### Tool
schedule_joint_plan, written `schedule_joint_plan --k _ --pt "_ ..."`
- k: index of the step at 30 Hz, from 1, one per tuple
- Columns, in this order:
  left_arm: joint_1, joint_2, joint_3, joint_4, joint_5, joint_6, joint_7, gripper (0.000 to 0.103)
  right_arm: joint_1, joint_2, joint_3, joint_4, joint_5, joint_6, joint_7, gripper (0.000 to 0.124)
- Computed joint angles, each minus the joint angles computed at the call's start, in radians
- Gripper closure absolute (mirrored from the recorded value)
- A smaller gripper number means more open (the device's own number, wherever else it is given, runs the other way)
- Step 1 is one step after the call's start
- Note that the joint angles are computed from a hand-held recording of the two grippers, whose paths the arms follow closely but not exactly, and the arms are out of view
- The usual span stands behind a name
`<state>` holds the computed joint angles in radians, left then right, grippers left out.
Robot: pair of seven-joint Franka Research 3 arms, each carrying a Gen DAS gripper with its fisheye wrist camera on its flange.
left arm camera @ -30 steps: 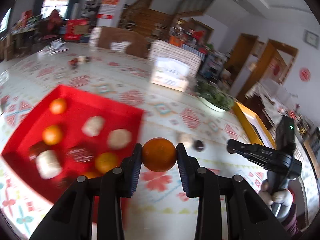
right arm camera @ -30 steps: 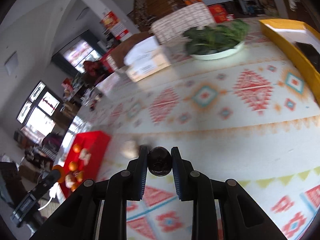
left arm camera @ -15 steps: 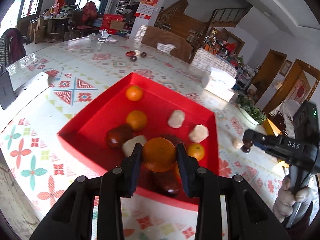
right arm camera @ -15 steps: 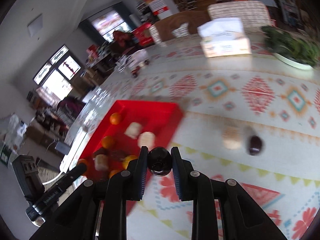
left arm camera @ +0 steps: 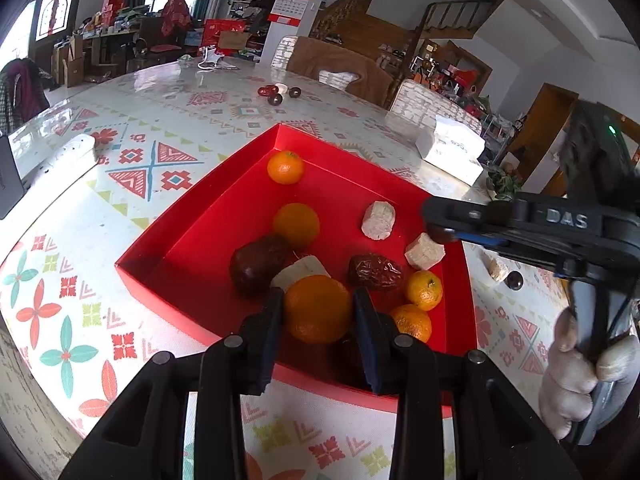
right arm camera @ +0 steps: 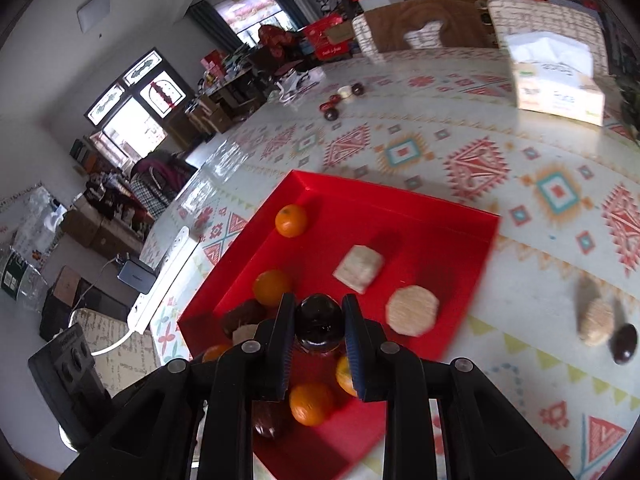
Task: Organize fruits
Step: 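Carry the date and orange over the red tray with both tools, then open both tools to drop the date and orange into the tray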
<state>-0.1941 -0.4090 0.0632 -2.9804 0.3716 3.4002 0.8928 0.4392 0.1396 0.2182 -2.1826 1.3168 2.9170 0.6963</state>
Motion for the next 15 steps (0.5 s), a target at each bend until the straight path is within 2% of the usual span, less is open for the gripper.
schedule_joint_plan --k 3,10,13,15 --pt "0.031 0.003 -0.045 0.006 -0.011 -0.007 0.010 0.069 0.011 0.033 0.003 0.025 -0.060 0.005 0.045 0.098" --pt "0.158 0.006 -0.214 0.012 -0.080 -0.010 0.047 0.069 0.010 0.102 0.018 0.070 -0.211 0.034 0.171 0.098" --pt "0.165 0.016 -0.225 0.017 -0.096 -0.011 0.053 0.068 -0.003 0.124 0.028 0.084 -0.264 0.033 0.211 0.098" --pt "0.186 0.016 -0.252 0.018 -0.116 -0.017 0.053 0.060 -0.009 0.137 0.036 0.092 -0.292 0.037 0.231 0.098"
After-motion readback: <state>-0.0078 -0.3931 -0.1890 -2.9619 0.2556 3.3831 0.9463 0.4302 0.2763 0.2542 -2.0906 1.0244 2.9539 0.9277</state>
